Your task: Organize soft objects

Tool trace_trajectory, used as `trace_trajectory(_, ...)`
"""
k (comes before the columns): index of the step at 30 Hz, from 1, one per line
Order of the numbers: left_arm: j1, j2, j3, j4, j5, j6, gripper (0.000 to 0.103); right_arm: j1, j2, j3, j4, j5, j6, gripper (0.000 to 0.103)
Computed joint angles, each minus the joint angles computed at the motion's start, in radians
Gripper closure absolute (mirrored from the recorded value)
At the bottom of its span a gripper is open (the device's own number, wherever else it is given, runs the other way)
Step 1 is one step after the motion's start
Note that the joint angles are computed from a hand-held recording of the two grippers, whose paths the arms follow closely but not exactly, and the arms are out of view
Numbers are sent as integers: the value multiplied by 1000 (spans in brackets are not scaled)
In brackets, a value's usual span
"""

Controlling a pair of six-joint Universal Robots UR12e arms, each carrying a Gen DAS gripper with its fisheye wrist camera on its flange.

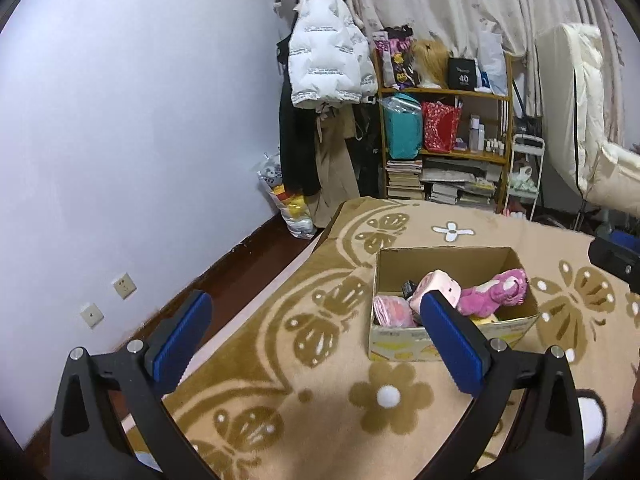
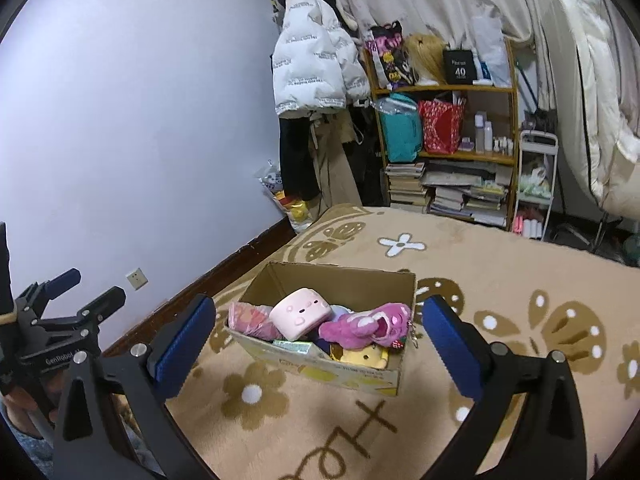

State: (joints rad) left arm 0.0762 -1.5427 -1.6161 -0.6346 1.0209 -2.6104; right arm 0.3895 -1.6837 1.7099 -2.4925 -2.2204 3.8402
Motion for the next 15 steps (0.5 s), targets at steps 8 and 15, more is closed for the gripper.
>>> trace_trajectory(8,34,52,-57,32,-27,19,0,68,-12,-2,70,-100,43,0)
trace_trajectory(15,56,61,-70,-17,-77,-4,0,110,-22,17,55,-187,73,0)
